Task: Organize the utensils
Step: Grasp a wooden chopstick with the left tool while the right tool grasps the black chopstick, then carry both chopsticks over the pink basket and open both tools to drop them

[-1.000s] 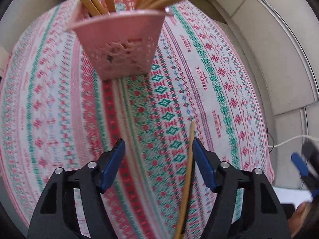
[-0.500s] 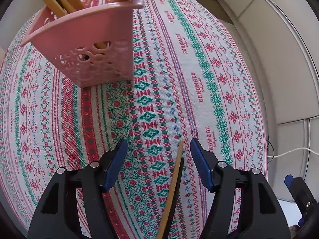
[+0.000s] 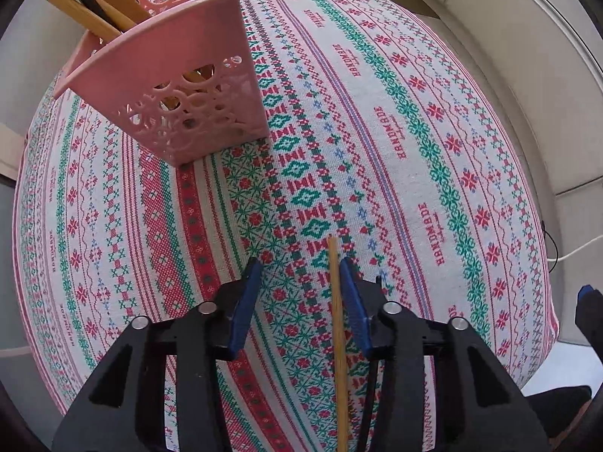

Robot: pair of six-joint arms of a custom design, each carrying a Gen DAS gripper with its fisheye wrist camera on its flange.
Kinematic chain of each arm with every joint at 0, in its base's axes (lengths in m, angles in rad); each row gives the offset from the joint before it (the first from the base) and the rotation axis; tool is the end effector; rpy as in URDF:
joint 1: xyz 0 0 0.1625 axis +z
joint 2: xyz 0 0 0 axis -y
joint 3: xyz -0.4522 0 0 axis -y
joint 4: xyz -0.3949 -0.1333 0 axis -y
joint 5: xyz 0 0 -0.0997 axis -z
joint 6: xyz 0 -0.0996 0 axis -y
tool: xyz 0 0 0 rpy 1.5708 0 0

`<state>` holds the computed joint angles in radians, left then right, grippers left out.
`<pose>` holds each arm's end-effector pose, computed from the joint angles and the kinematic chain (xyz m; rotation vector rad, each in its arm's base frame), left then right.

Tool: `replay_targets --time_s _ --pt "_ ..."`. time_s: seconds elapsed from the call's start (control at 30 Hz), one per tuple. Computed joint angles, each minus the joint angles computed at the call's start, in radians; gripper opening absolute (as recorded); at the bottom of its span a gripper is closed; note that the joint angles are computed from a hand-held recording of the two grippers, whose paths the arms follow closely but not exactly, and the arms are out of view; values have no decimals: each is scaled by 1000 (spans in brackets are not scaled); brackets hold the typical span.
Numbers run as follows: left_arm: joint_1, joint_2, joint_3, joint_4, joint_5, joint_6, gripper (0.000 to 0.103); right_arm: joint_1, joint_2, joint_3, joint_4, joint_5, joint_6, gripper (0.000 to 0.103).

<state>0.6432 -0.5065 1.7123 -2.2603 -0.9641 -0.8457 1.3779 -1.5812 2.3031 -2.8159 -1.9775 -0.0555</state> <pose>-0.3523 -0.5016 -0.1074 0.2922 2.3559 -0.1791 0.0109 -0.4339 0.3243 -0.3229 -2.5937 0.6267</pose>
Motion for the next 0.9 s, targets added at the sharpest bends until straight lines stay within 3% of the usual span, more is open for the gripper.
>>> replay_targets --time_s 0.03,0.13,0.27,0.43,0.6,0.77,0.9 --pt "-3 -3 8 -17 -11 21 23 2 3 -1 2 -3 3 96" --pt "-17 -10 33 -48 -38 52 7 7 13 -6 10 -15 7 96" --pt "-26 -21 86 -123 -54 63 5 15 32 -8 12 -35 4 96" --pt "-25 -133 207 -173 -54 75 4 44 75 -13 13 -72 4 96" --pt "-75 -266 325 -233 -10 78 4 61 138 -36 100 -33 49 96" --pt "-144 -370 395 -252 69 58 5 139 250 -42 42 -119 30 95" --pt "-181 -399 416 -232 136 27 5 174 335 -73 107 -169 62 90"
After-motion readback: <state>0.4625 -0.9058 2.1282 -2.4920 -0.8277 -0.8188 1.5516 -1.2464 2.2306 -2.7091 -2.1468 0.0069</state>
